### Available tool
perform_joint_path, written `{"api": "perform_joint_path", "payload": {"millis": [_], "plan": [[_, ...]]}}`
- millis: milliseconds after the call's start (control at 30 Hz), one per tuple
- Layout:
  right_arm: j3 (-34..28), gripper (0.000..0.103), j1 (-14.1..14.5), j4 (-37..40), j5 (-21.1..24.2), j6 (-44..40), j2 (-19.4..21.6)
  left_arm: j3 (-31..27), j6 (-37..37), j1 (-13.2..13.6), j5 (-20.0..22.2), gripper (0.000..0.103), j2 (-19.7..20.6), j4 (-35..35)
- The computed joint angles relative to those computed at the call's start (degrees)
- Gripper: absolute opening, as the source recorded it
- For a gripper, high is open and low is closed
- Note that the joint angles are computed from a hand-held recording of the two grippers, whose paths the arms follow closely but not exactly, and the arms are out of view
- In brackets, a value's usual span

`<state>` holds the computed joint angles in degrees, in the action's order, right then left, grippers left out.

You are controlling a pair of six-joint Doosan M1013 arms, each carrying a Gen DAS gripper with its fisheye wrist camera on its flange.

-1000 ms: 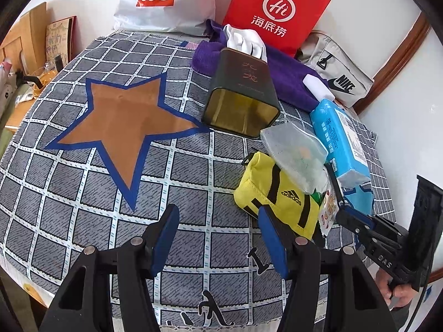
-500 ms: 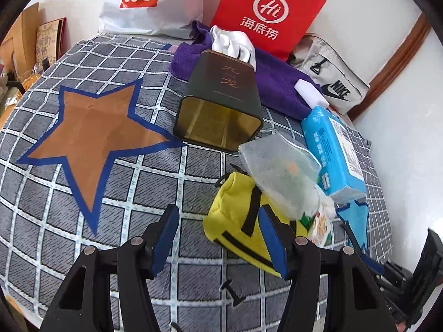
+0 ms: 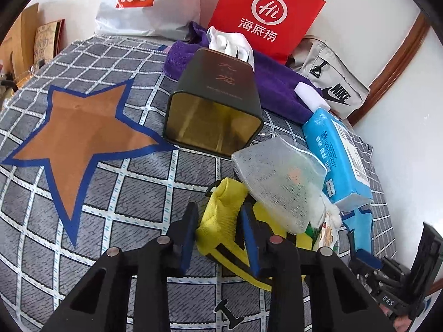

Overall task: Organize soft objects
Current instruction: 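Grasp the black watch strap with the right tool while the left tool grasps the yellow Adidas pouch, then carry the watch strap with the right tool while the left tool carries the pouch to the towel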

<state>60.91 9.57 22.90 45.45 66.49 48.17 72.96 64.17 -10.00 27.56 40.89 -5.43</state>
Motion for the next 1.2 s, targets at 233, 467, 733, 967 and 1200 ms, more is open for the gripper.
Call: {"api": "perform_joint_path", "payload": {"millis": [233, 467, 733, 967, 1200], "plan": [[-2.1, 0.033, 1.5, -6.0, -2.7, 2.0, 1.3, -1.3, 3.8, 0.6, 1.2, 0.035, 1.1, -5.5], [-2.6, 0.021, 0.9, -3.4, -1.6, 1.6, 1.4, 0.3, 5.7, 1.0, -1.0, 0.018, -0.2, -8.0], [-2.3, 0.021, 0.6, -0.4, -1.5, 1.7, 0.3, 4.0, -5.6, 0.9, -3.0, 0.016, -3.7, 3.0], [-1.5, 0.021, 0.8, 0.3, -2.7, 1.3, -1.4, 6.2, -12.6, 0.9, -4.4, 0.016, -6.2, 9.7], [-1.5, 0.021, 0.8, 1.4, -3.5, 1.0, -2.6, 6.6, -14.0, 0.8, -5.4, 0.016, -7.8, 11.9]]}}
